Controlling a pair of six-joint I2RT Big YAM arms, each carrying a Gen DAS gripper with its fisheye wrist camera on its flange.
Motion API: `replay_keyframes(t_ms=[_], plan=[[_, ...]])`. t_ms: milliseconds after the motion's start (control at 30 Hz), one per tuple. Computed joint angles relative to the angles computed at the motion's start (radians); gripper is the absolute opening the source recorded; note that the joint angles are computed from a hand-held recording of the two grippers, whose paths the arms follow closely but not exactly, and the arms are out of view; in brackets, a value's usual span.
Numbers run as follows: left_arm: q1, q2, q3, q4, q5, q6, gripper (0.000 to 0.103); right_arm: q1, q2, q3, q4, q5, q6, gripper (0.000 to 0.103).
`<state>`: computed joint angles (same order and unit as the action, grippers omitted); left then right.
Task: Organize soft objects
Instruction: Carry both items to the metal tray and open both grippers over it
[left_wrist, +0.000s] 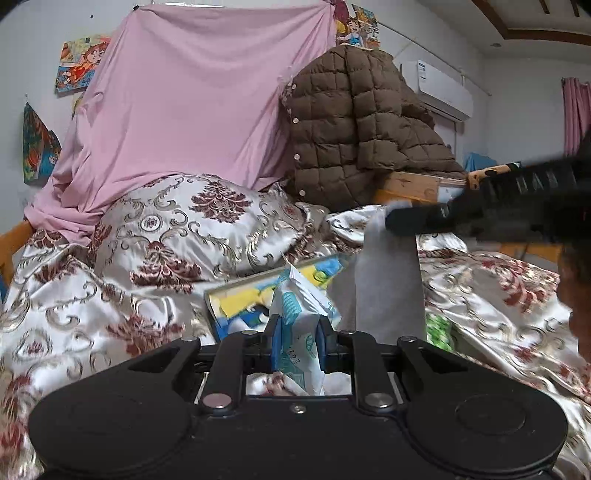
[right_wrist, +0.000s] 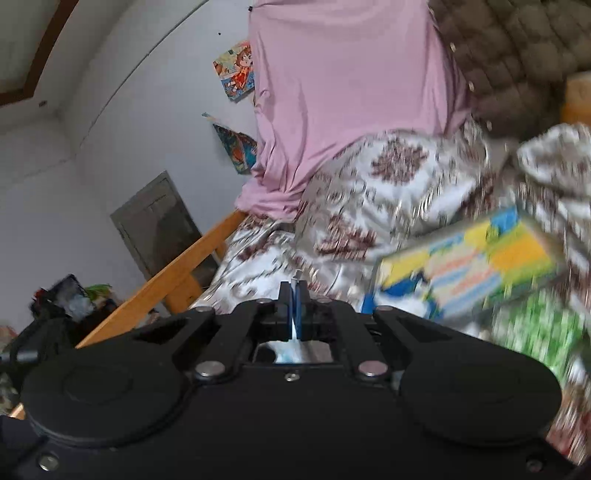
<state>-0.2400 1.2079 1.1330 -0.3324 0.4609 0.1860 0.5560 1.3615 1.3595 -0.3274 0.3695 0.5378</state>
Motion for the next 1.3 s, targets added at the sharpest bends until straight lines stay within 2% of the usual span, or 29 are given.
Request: replay_keyframes(t_ms=[233,333,467,633,767,967,1100,1300], plan=[[-0.025,0.196,0.191,0.021,-0.054,-0.030,0.021,-0.113,0.172,0.276,-0.099,-0.035,-0.130,0.000],[-0.030,0.275,0.280,0.027,-0.076,-0.049,0.021,-0.155,0.263,0.426,-0.179,-0.035,-0.175,0.000],[-0.039,0.372,0.392,0.013,-0.097,-0.091,0.020,-0.193,0.402,0.621,-0.263,-0.022,-0.206,0.000],[-0.067,0.466,0.478,-0.009,-0.140,-0.104,0.020,-0.248,0.527,0.741,-0.300,-0.009,-0.192,0.000],[-0.086,0.534,0.524,-0.031,-0.159,-0.101,0.020,-0.280,0.547,0.711,-0.293,-0.004,-0.146,0.000],[-0.118,0.609,0.568,-0.059,-0.176,-0.108,0.020,-0.312,0.534,0.586,-0.245,0.000,-0.102,0.000],[-0.135,0.648,0.604,-0.120,-0.192,-0.119,0.020,-0.329,0.478,0.443,-0.197,0.008,-0.070,0.000],[-0.153,0.684,0.636,-0.192,-0.201,-0.119,0.020,-0.350,0.425,0.307,-0.188,0.024,-0.038,0.000]])
